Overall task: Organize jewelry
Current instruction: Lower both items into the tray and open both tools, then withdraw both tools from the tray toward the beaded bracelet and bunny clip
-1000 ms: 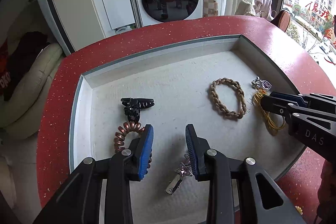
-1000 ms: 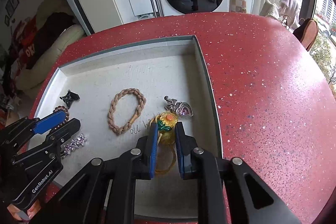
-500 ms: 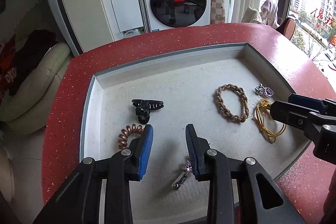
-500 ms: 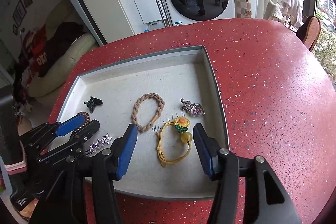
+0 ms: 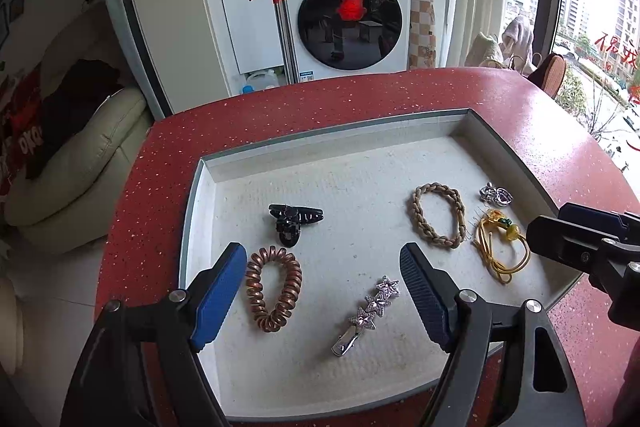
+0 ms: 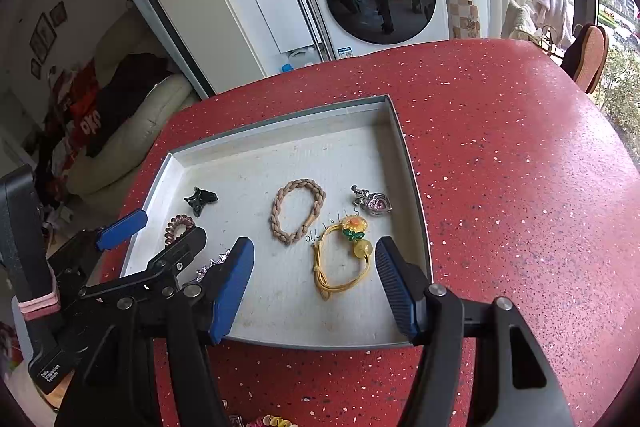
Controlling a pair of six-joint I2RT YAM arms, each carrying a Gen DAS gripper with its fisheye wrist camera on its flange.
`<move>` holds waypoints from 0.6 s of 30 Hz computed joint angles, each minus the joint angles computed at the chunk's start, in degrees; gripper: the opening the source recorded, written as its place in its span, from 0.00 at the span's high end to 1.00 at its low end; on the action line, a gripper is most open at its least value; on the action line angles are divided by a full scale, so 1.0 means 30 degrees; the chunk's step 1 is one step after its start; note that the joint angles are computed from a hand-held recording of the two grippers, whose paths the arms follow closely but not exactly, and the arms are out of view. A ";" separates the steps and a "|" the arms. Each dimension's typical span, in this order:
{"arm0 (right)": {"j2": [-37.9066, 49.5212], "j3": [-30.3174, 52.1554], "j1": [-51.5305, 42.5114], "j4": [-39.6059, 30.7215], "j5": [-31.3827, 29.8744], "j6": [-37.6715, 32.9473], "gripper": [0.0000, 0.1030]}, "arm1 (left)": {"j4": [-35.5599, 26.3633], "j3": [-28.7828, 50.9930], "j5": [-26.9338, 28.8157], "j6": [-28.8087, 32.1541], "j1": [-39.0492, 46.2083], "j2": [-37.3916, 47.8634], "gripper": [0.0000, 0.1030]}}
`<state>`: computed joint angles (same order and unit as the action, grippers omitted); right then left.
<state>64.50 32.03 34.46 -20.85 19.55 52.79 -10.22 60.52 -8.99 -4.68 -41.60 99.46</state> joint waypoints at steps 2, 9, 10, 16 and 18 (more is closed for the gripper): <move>-0.0071 0.0039 0.0086 -0.0103 0.0021 0.0062 0.35 | -0.0046 -0.0127 0.0256 -0.0127 0.0173 -0.0157 0.08; -0.0240 0.0144 0.0592 -0.0473 0.0354 0.0379 0.27 | -0.0085 -0.0717 0.0166 -0.0355 0.0476 -0.0950 0.00; -0.0295 0.0172 0.0644 -0.0545 0.0377 0.0418 0.27 | -0.0167 -0.0762 0.0174 -0.0376 0.0514 -0.1071 0.00; -0.1170 -0.0031 0.1325 -0.0547 0.0939 0.1030 0.17 | -0.0587 -0.1437 0.0209 -0.0356 0.0709 -0.2031 0.00; -0.1560 -0.0185 0.1616 -0.0393 0.1085 0.1249 0.15 | -0.0667 -0.1740 0.0203 -0.0330 0.0750 -0.2414 0.00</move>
<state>59.82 31.48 39.31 -22.02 22.81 56.53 -12.22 55.30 -8.38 -5.67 -39.35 92.22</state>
